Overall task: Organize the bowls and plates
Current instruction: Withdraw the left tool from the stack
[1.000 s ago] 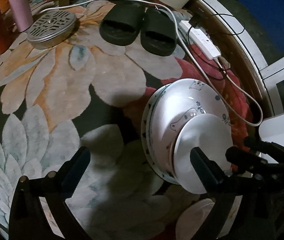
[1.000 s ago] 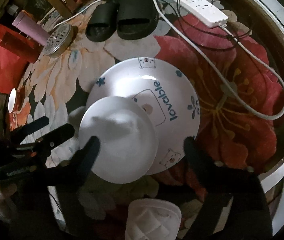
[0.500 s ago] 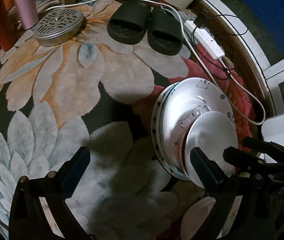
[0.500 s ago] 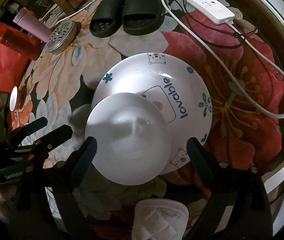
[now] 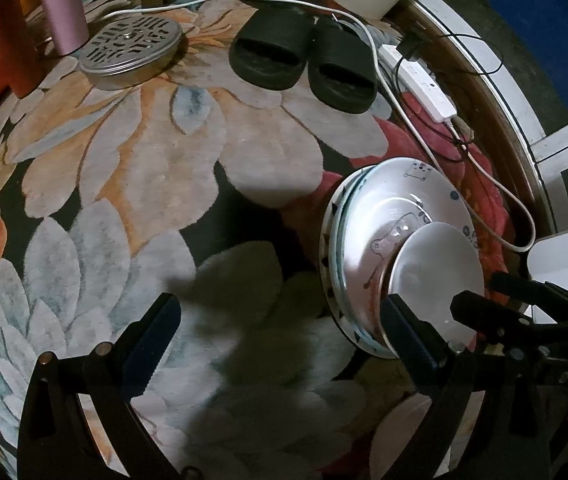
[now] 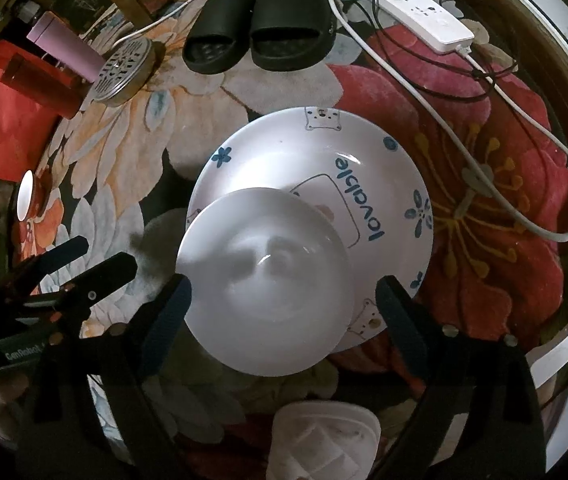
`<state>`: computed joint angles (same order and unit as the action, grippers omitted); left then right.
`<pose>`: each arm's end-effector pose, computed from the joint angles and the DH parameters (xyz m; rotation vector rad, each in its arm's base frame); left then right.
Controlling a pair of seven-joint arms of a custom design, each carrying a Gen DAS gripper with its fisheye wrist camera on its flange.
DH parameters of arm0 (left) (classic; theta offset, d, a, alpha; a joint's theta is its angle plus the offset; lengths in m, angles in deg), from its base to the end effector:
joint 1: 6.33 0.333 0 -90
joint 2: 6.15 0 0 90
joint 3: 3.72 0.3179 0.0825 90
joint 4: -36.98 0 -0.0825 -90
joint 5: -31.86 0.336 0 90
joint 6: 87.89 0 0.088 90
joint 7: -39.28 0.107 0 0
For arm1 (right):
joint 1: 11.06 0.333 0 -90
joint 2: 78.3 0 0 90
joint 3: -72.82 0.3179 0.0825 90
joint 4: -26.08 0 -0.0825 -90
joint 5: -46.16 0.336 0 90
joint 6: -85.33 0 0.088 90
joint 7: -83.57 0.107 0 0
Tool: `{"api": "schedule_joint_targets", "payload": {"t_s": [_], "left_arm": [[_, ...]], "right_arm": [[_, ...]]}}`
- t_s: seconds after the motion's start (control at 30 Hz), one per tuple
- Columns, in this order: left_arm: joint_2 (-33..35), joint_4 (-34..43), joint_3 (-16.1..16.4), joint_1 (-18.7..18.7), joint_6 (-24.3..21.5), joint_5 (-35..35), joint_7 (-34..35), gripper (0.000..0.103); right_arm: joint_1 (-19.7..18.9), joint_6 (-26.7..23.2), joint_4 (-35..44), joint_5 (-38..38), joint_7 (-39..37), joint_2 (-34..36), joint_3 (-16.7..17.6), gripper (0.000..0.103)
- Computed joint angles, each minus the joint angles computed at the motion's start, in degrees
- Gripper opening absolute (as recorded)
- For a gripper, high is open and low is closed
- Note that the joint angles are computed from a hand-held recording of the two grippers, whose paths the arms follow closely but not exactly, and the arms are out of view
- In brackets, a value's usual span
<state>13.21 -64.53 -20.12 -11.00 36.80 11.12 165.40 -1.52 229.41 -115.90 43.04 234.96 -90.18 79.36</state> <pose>0.5697 -0.2157 0.4139 1.1183 -2.6866 0.5309 0.4193 0.1225 0.4246 -1.1588 2.6638 -0.1268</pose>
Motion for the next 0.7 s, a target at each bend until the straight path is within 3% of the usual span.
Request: {"api": "schedule_joint_targets", "payload": {"t_s": [0.7], "left_arm": [[2.01,2.03,1.32,3.11,1.41,1.27,-0.81,0.101]], "right_arm": [[2.91,-0.47,7.37,-2.42,-1.06,6.85,-0.7,0.103]]}}
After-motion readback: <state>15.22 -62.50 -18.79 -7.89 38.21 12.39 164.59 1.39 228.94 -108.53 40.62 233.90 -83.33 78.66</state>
